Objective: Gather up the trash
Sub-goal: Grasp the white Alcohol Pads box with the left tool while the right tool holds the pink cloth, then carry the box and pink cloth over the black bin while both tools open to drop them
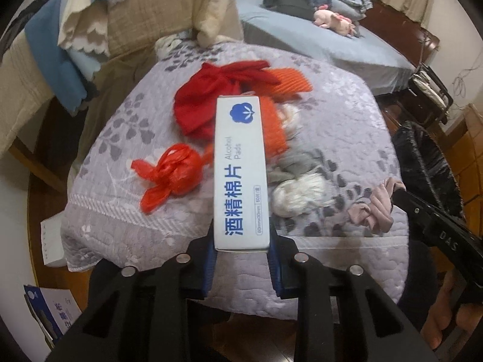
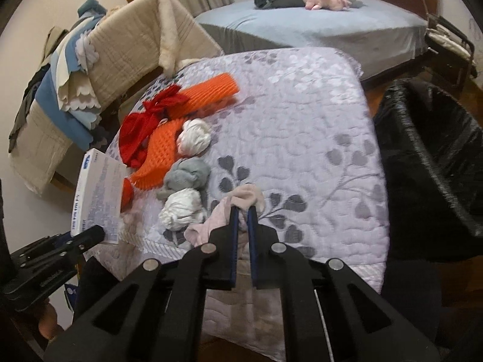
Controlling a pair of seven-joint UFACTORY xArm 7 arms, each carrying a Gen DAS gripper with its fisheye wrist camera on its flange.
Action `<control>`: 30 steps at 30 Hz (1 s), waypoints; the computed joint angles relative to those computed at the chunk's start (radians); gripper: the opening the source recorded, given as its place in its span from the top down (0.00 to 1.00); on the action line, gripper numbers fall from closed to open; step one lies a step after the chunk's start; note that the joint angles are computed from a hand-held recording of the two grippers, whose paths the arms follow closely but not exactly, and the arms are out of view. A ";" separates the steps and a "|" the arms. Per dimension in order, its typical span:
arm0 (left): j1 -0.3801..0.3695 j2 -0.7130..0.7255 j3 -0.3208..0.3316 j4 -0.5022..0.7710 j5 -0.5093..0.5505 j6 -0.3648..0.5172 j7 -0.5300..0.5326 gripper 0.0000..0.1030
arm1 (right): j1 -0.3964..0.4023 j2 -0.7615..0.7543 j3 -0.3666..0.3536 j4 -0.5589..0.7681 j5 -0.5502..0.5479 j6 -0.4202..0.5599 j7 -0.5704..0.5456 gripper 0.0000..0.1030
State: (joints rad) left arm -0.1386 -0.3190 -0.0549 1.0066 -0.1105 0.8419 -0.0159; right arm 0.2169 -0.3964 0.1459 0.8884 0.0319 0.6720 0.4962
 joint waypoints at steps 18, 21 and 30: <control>-0.164 0.202 -0.135 0.279 0.030 0.023 -0.123 0.71 | -0.233 -0.193 -0.137 -0.062 -0.107 0.053 -0.106 0.94; -0.207 0.277 -0.159 0.368 0.055 0.025 -0.161 0.71 | -0.282 -0.193 -0.172 -0.060 -0.118 0.050 -0.151 0.94; -0.364 0.551 -0.183 0.691 0.140 0.076 -0.247 0.71 | -0.391 -0.101 -0.261 -0.033 -0.081 0.010 -0.250 0.94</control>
State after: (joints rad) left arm -0.5029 0.2317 -0.2376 1.6978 0.0300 0.9184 -0.2628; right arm -0.1743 -0.4974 -0.1154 0.8554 -0.0493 0.6824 0.2463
